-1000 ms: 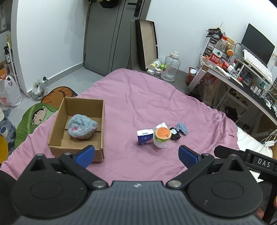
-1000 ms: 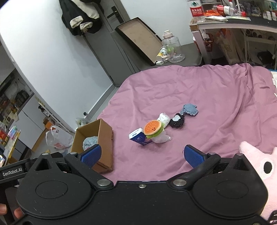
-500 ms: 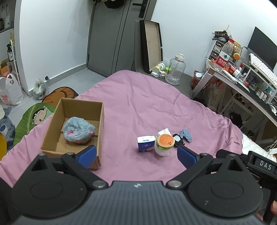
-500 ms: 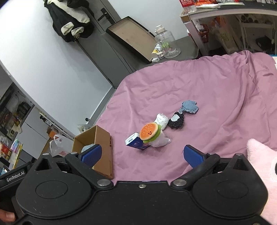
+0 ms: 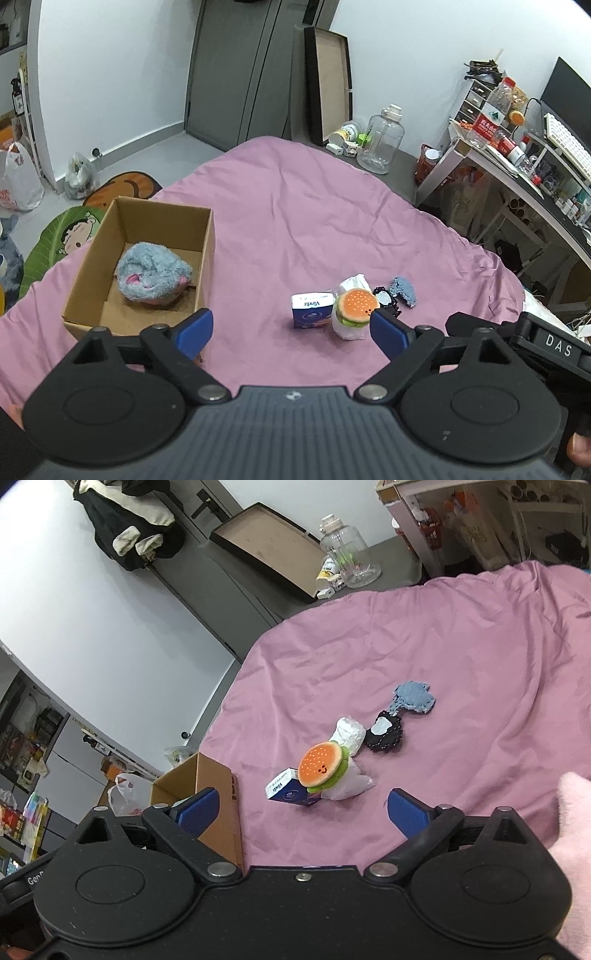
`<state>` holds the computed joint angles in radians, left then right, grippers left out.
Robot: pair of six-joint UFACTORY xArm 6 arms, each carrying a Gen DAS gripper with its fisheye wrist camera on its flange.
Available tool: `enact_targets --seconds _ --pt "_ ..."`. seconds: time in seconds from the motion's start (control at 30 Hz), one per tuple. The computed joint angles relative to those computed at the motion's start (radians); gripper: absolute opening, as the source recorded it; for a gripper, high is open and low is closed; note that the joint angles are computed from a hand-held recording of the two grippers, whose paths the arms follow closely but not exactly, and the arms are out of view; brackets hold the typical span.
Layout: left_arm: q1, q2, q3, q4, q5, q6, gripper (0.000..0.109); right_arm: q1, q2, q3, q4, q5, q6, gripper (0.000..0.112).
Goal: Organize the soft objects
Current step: 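Grasp the hamburger plush with the right gripper while the left gripper approaches the Vinda tissue pack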
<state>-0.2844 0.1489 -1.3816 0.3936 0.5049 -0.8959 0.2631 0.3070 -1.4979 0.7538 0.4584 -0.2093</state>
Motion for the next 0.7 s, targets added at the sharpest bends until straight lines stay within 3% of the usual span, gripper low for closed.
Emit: enact_targets --seconds 0.7 --pt "0.031 0.226 -0.228 -0.098 0.069 0.029 0.078 0.001 0.28 -0.291 -0.02 0.071 0.138 0.093"
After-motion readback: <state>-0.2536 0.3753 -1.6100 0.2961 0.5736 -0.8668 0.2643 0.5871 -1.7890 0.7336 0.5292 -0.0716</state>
